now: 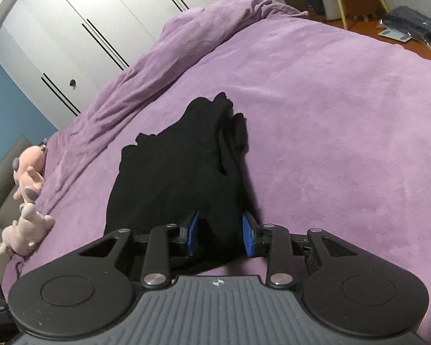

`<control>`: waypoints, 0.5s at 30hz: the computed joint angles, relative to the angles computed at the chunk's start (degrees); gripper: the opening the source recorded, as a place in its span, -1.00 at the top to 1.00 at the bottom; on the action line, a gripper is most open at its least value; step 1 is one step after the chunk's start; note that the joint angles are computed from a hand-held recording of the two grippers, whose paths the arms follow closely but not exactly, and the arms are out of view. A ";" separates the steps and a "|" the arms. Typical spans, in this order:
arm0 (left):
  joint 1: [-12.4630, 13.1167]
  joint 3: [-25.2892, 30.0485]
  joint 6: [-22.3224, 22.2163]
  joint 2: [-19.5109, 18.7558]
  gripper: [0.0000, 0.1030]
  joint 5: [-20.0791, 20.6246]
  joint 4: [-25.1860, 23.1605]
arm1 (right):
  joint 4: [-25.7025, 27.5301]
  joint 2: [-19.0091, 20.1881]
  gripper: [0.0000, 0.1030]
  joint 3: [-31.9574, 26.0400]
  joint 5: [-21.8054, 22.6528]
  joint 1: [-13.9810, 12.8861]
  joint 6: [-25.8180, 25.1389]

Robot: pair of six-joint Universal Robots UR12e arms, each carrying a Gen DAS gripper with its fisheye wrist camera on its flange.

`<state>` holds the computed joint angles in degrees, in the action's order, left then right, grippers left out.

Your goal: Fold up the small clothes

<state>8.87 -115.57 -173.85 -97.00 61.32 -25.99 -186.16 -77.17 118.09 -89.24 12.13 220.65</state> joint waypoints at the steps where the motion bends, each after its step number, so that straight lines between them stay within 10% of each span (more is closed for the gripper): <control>1: -0.47 0.41 0.17 -0.15 -0.18 0.90 -0.38 | 0.80 0.02 0.74 -0.38 -0.24 0.07 -0.31; 7: -2.01 1.61 -1.20 -0.88 -0.21 6.26 0.39 | -11.95 0.22 0.79 3.71 13.27 -5.07 14.35; 15: 0.53 2.78 0.78 -0.95 -0.20 3.12 -4.09 | 7.10 -1.71 0.79 0.06 4.96 -2.73 -5.15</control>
<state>9.39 -112.79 -173.06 -97.95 64.44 -30.08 -179.06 -78.89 118.14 -84.28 9.40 215.50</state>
